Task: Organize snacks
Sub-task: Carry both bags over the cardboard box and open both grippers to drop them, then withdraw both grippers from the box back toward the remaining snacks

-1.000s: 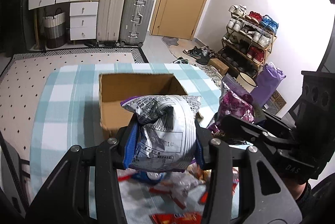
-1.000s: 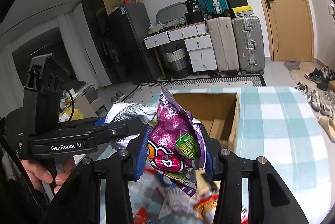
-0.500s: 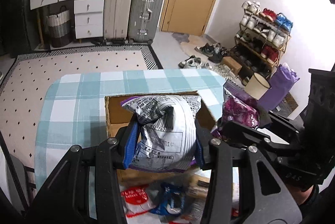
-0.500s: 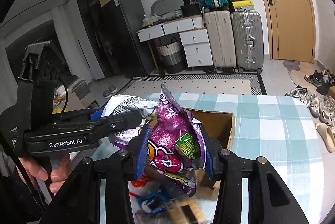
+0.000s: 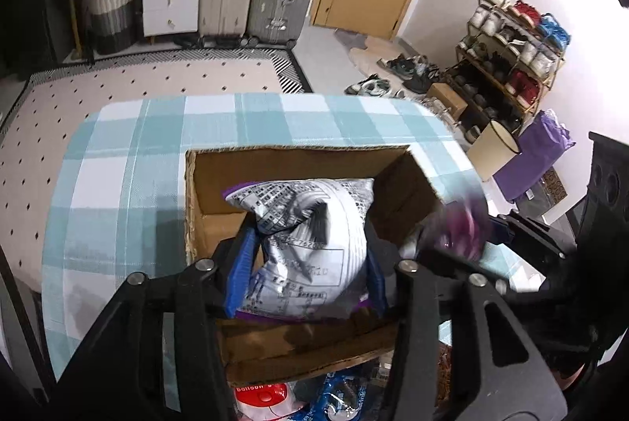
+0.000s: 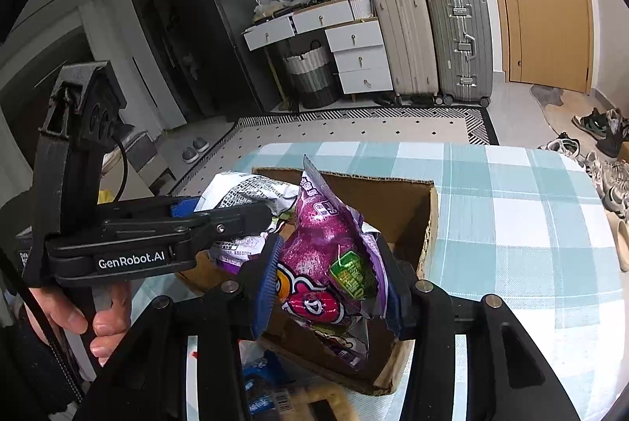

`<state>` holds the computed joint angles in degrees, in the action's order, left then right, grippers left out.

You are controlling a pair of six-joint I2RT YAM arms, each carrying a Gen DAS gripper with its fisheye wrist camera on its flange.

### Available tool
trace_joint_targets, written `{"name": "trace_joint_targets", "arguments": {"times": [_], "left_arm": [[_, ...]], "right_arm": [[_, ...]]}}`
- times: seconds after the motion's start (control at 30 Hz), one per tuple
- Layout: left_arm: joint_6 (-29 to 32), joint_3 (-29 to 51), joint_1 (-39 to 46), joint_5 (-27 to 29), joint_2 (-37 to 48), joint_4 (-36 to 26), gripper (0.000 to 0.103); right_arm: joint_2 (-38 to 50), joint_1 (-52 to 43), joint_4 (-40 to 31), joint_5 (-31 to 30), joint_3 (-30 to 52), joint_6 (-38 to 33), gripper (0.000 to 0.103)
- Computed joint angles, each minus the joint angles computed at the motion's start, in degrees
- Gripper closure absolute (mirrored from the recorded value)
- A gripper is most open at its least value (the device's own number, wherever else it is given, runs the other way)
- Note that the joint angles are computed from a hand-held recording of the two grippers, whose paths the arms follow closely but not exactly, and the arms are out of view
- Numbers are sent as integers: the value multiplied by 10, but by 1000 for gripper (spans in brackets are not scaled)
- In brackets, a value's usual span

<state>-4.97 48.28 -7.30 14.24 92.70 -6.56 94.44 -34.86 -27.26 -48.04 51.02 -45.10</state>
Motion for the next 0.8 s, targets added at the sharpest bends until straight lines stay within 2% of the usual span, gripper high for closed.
{"name": "trace_joint_targets", "arguments": {"times": [0.1, 0.13, 0.3, 0.63, 0.8], "left_arm": [[4, -11, -5, -8, -10, 13, 46], [4, -20, -8, -16, -21, 21, 39], [6, -49, -15, -26, -77, 17, 38], [-1, -100, -33, -52, -218, -48, 37], [-8, -119, -42, -66, -296, -93, 32]], "right_arm": [[-5, 7, 24, 9, -14, -4, 30], [-19, 8, 50, 15, -31, 0, 25], [-53, -9, 50, -7, -49, -18, 24], [-144, -82, -60, -66, -64, -108, 22], [-182, -125, -138, -94, -60, -166, 19]]}}
